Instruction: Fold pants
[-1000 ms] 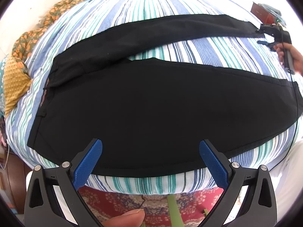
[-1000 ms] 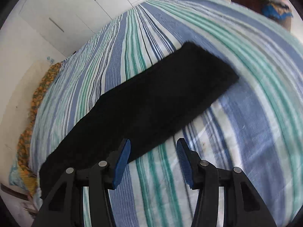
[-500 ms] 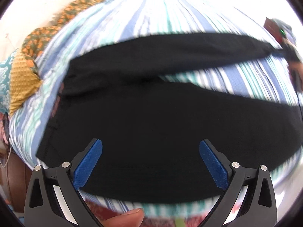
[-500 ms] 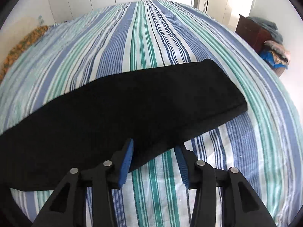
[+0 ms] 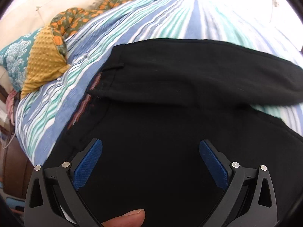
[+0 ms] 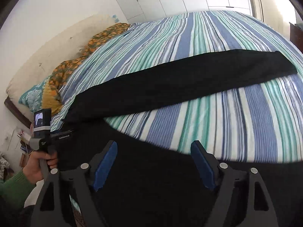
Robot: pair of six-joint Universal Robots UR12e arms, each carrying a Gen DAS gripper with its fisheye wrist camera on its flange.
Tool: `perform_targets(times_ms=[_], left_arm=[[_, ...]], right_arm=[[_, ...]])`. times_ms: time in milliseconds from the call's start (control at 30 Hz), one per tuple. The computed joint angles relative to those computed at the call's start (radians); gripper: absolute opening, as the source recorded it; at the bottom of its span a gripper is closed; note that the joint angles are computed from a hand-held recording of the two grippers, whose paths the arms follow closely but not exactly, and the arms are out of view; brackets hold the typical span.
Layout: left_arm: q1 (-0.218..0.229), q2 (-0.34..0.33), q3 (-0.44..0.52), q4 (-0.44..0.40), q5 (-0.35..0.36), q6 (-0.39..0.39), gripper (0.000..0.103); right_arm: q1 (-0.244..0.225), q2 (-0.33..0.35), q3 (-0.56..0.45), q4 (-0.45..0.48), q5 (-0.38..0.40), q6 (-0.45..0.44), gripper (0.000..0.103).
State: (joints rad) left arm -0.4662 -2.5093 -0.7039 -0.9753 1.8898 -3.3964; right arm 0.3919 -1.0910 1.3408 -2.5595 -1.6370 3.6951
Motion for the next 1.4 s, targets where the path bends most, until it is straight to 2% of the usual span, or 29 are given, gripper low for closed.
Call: perform_targets(times_ms=[33, 100, 200, 267, 300, 333, 367, 433, 500, 567, 1133, 1400], left_arm=[[-0.005, 0.027, -0.051, 0.041, -0.025, 0.018, 0.102], [-0.012, 0.041, -0.081, 0.064, -0.067, 0.044, 0.102], [-0.018, 0.038, -0.101, 0.042, -0.115, 0.066, 0.103], [-0.023, 0.049, -0.155, 0.139, -0.104, 0.057, 0.103], [-0.024, 0.054, -0.178, 0.177, -0.104, 0.055, 0.103], [-0.024, 0.059, -0.196, 0.211, -0.103, 0.058, 0.103], [-0.025, 0.064, -0.212, 0.239, -0.101, 0.064, 0.102], [-0.023, 0.064, -0.216, 0.255, -0.105, 0.07, 0.102], [-0.017, 0.068, -0.226, 0.271, -0.122, 0.077, 0.102], [-0.015, 0.076, -0.242, 0.291, -0.132, 0.093, 0.102], [-0.01, 0.078, -0.239, 0.26, -0.156, 0.108, 0.102], [-0.011, 0.078, -0.241, 0.263, -0.152, 0.111, 0.102]], right_arm=[[0.017, -0.002, 0.007, 0.001, -0.017, 0.013, 0.082], [0.041, -0.003, 0.026, -0.004, -0.045, 0.054, 0.083], [0.054, 0.004, 0.05, 0.005, -0.071, 0.144, 0.083], [0.047, 0.005, 0.075, 0.028, -0.045, 0.247, 0.083], [0.046, 0.004, 0.096, -0.011, -0.049, 0.282, 0.083], [0.051, 0.006, 0.117, -0.075, -0.075, 0.285, 0.088], [0.054, 0.012, 0.125, -0.116, -0.085, 0.264, 0.096], [0.06, 0.028, 0.115, -0.12, -0.091, 0.179, 0.103], [0.075, 0.045, 0.084, -0.058, -0.144, 0.085, 0.103], [0.084, 0.052, 0.076, -0.046, -0.179, 0.049, 0.103], [0.086, 0.063, 0.036, 0.062, -0.195, 0.028, 0.103], [0.088, 0.07, 0.024, 0.079, -0.203, 0.025, 0.103]])
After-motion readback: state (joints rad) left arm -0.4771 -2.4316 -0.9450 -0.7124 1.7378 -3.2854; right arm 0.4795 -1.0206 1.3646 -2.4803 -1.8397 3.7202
